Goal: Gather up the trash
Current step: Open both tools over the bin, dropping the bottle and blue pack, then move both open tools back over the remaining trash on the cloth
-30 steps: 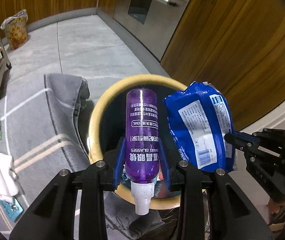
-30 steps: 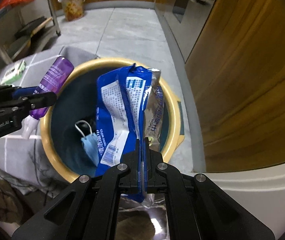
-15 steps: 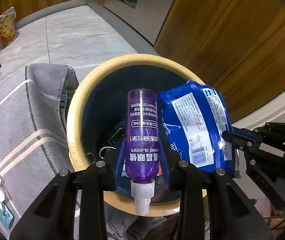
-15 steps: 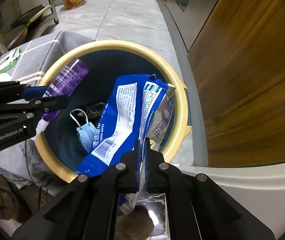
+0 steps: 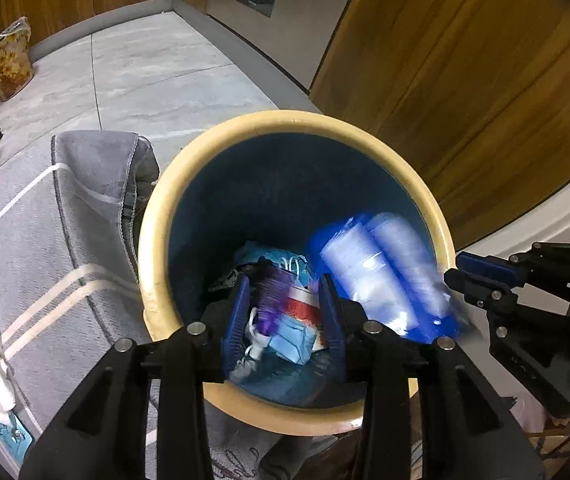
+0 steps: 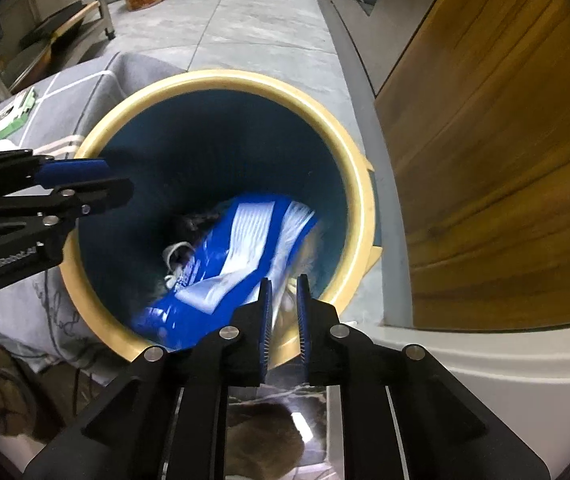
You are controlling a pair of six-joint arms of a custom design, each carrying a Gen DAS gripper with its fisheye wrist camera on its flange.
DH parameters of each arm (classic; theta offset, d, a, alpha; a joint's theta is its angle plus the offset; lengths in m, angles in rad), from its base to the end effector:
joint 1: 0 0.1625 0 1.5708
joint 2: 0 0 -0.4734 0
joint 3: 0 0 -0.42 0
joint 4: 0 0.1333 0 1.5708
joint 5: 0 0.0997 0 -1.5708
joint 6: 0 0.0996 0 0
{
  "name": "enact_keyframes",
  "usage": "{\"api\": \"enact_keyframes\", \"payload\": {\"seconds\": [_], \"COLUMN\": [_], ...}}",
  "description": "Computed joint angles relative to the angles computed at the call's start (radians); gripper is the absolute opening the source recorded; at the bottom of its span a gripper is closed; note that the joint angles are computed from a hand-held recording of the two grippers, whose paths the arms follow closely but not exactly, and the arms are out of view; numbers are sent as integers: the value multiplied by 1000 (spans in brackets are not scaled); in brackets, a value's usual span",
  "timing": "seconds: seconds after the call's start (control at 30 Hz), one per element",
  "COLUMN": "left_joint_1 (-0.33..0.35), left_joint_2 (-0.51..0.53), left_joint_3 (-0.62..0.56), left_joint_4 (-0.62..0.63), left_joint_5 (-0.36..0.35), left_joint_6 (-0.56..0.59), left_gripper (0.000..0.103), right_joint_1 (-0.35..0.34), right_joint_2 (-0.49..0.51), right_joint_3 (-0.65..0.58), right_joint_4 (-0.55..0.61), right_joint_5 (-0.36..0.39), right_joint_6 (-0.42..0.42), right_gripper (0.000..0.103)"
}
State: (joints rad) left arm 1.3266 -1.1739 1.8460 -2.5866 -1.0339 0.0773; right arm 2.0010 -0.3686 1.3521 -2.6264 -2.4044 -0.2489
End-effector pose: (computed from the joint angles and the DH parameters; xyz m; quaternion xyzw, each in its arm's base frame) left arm 0.0254 -0.6601 0.2906 0.1073 0.9450 -0.1861 0.2467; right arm 0.3788 -0.6828 -0.0762 0.2906 -0.8665 0.0694 0.3999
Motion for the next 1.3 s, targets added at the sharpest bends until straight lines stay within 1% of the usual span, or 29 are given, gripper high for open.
{"api": "enact_keyframes", "payload": {"seconds": [0.13, 0.3, 0.4, 0.47, 0.5, 0.57, 0.6, 0.63, 0.73, 0.8, 0.9, 0.97, 1.07, 1.13, 1.3], "left_joint_1": [-7, -18, -25, -28, -31, -36, -39, -40, -39, -36, -32, -32, -29, -23, 1], "left_joint_2": [-14, -40, -61, -74, -87, -98, -107, -118, -149, -173, -212, -236, -270, -297, -356], "left_joint_3": [4, 14, 21, 23, 29, 33, 36, 39, 47, 55, 65, 73, 90, 100, 115], "left_joint_4": [0, 5, 8, 9, 1, -1, 2, 0, 0, -4, 3, 1, -12, -12, -7], "left_joint_5": [3, 4, 7, 7, 10, 20, 26, 28, 29, 33, 32, 42, 55, 65, 84], "left_joint_6": [1, 8, 15, 14, 20, 28, 30, 34, 47, 55, 54, 57, 71, 75, 85], "left_gripper": [39, 40, 41, 52, 58, 61, 66, 70, 75, 79, 81, 83, 88, 90, 90], "right_joint_1": [1, 2, 7, 10, 12, 15, 18, 19, 23, 25, 28, 34, 42, 50, 70], "right_joint_2": [-6, -7, -11, -13, -13, -15, -15, -16, -15, -16, -15, -9, -3, 6, 38], "right_joint_3": [2, -6, -9, -8, -9, -10, -12, -14, -17, -17, -21, -27, -36, -49, -88], "right_joint_4": [-8, -8, -28, -45, -51, -60, -64, -68, -82, -85, -88, -95, -98, -99, -81], "right_joint_5": [6, 15, 27, 34, 36, 44, 49, 54, 58, 61, 72, 77, 93, 103, 120], "right_joint_6": [5, 3, -7, -15, -19, -26, -31, -34, -42, -39, -37, -38, -36, -40, -57], "right_gripper": [16, 25, 33, 40, 42, 47, 48, 53, 61, 63, 67, 73, 78, 79, 79]}}
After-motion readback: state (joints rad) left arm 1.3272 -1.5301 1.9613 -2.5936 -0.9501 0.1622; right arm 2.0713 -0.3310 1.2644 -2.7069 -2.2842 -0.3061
